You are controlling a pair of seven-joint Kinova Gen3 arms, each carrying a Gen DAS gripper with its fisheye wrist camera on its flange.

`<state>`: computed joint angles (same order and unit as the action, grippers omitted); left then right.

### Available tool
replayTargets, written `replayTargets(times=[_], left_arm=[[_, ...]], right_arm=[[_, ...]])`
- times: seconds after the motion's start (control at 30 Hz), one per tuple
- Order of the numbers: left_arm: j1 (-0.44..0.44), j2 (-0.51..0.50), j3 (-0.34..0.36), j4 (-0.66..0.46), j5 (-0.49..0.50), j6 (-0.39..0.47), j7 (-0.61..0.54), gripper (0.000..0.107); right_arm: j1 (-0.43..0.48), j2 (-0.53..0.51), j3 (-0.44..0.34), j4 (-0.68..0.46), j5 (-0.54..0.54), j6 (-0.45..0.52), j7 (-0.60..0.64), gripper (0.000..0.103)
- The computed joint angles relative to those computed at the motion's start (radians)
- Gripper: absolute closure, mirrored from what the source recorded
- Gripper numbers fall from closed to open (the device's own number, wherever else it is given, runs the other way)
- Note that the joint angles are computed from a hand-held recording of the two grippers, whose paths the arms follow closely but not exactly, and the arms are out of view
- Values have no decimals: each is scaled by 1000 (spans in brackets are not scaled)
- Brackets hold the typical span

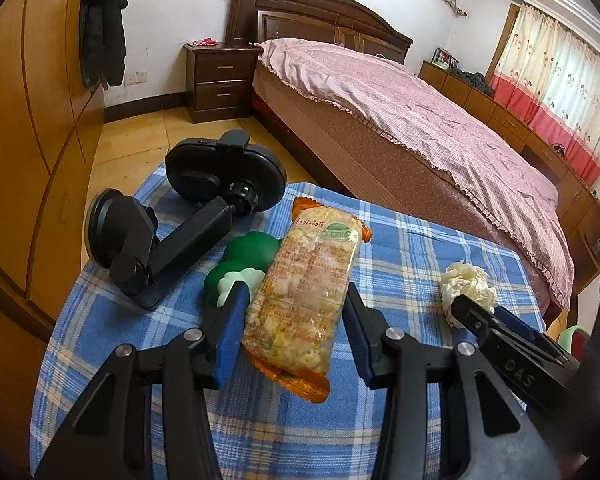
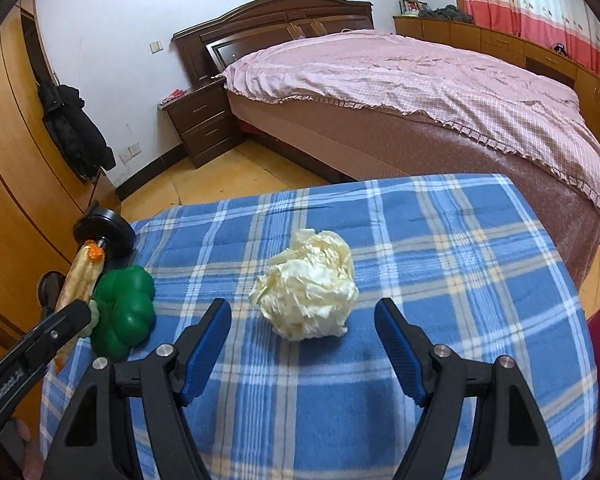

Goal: Collect trash
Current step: 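Grasp the crumpled white paper with the right gripper while the left gripper holds the snack bag, then carry the snack bag and white paper over the red bucket with both grippers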

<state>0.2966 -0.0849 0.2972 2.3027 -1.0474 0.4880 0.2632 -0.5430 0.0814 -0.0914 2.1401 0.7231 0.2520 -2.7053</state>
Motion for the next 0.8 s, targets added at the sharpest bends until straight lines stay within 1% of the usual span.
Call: replayTargets(times=[0.07,0.1,0.13,0.33,0.43,0.53,0.63,0.8], left_arm=[[2,0,0,-3,5,3,-4,60],[2,0,-2,-1,6,-1,-6,60],[1,4,-2,-2,5,-4,-5,60],[6,15,-6,-8,4,-8,-2,60],[14,13,-8,-9,7,-7,-3,60],[19,7,-7,-12,12,0,-10,60],[25,0,4,-17,19,12,-13,60],[37,-9,26,-28,36,35,-24,60]], right_arm=[[11,14,-8,-11,-36,3,40,41],[6,19,-3,-15,-38,4,42,43],[0,23,4,-17,-35,6,40,49],[-10,19,21,-8,-54,-15,72,63],[4,12,11,-6,-97,-14,121,68],[8,-7,3,2,-113,-7,143,69],[15,-33,-13,15,-112,3,140,70],[63,-83,-62,35,-163,24,180,70]])
